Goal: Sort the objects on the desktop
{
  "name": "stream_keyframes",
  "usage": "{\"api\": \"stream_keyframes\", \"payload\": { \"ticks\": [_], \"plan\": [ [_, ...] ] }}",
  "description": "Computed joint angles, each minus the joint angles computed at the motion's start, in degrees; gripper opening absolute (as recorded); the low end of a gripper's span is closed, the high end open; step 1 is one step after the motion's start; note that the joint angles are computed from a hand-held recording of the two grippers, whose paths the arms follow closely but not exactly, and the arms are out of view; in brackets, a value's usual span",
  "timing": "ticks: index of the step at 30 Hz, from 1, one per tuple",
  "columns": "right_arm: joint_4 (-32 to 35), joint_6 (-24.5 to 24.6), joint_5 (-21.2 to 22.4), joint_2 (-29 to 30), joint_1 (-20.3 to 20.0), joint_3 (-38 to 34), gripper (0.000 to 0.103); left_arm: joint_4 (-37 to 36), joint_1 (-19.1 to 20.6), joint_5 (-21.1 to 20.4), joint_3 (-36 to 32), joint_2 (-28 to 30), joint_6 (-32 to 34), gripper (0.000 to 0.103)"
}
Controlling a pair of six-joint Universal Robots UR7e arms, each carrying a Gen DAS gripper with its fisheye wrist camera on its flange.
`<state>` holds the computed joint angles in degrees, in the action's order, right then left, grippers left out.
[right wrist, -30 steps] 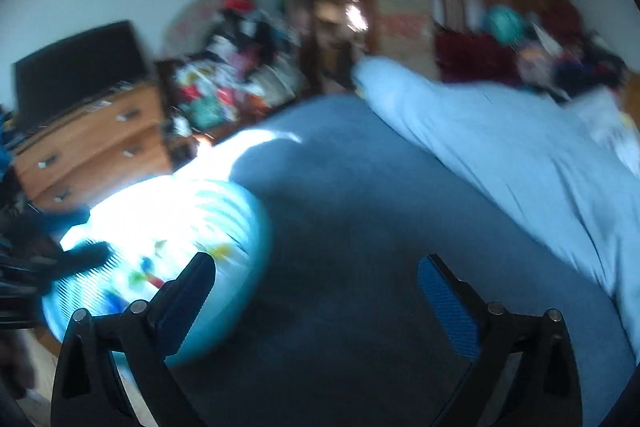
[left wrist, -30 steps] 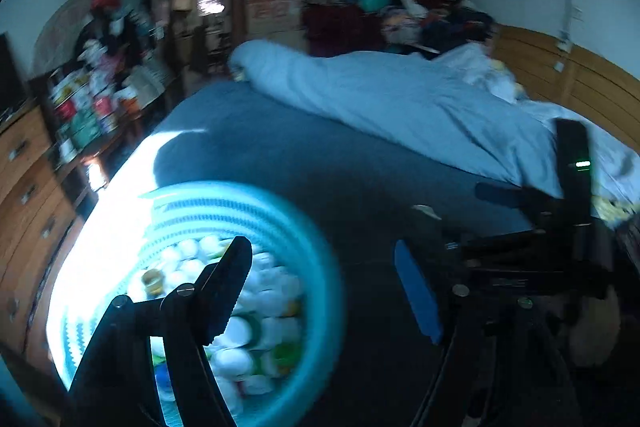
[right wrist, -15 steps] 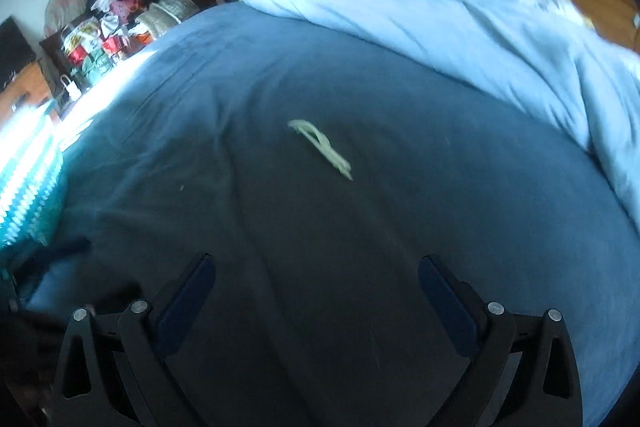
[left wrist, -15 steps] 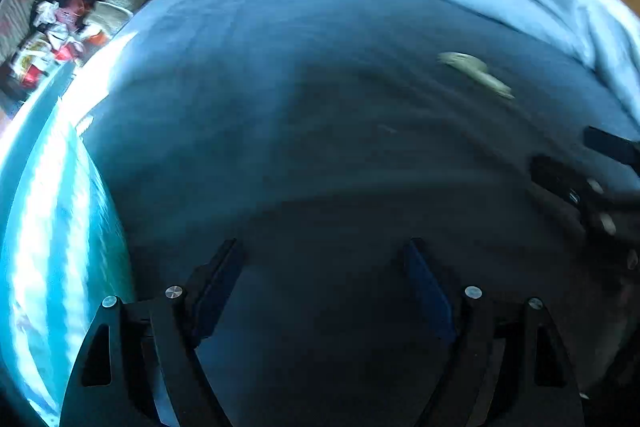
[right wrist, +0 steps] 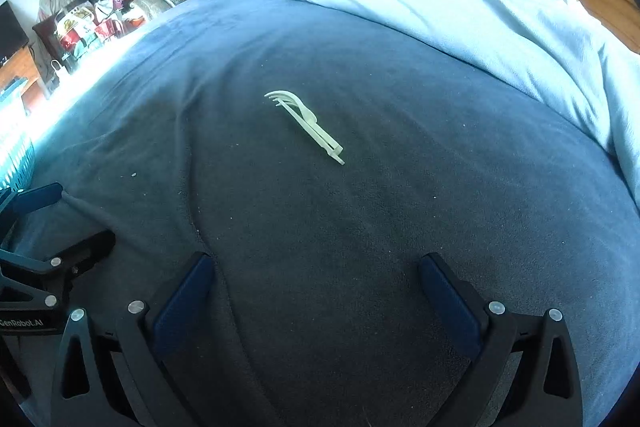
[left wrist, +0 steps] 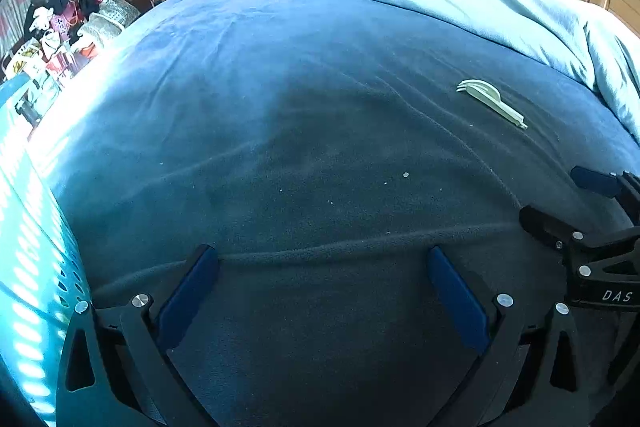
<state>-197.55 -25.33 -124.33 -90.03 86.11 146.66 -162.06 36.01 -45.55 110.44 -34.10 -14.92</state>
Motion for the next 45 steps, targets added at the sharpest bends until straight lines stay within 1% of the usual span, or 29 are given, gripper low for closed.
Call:
{"api": "stream_keyframes", "payload": {
  "ticks": [2,3,5,6,11,12,20,22,25,45],
  "plan": [
    [-0.14,-0.22,0.16,0.07,-0.23,-0.05,0.103,0.37,0.09,0.21,-0.28,-0.13,0.26,0.102],
    [-0.72,-0.34,0.31,-0.08,-0.41,0.58,0.103,-0.86,-0.46,0.13,0.84,0.46,-0.54,0.102],
    [-0.84,-0.49,0.43,-0.09,-0.58,0.64,0.103,-1.05,-0.29,0.15,0.79,0.56,-0.29,0.102],
    [-0.81,-0.51,0.49,-0.13,-0.62,0.63,0.103,-0.96,-1.29,0.13,1.42,0.79,-1.65,0.102],
    [-0.77,-0.46,0.44,-0.09,-0.56,0.58,0.103,-0.96,-1.32,0.1,1.57,0.69,-1.75,0.102],
    [-0.77,-0.45,0.41,-0.1,-0.53,0.61,0.103,-2.06,-1.65,0.09,2.82,0.8,-2.18,0.102],
    [-0.83,-0.44,0.4,0.01,-0.51,0.54,0.103,-2.0,-1.64,0.05,2.89,0.68,-2.23,0.102],
    [-0.86,-0.45,0.3,0.07,-0.46,0.51,0.103,-1.93,-1.98,0.81,2.9,0.95,-2.15,0.102],
    [-0.75,-0.56,0.52,-0.5,-0.65,0.9,0.103,-2.66,-1.75,-0.1,3.8,0.43,-2.43,0.102],
    [-0.91,-0.25,0.19,-0.24,-0.29,0.98,0.103,-2.5,-1.92,0.01,3.97,0.31,-2.61,0.102]
  ]
}}
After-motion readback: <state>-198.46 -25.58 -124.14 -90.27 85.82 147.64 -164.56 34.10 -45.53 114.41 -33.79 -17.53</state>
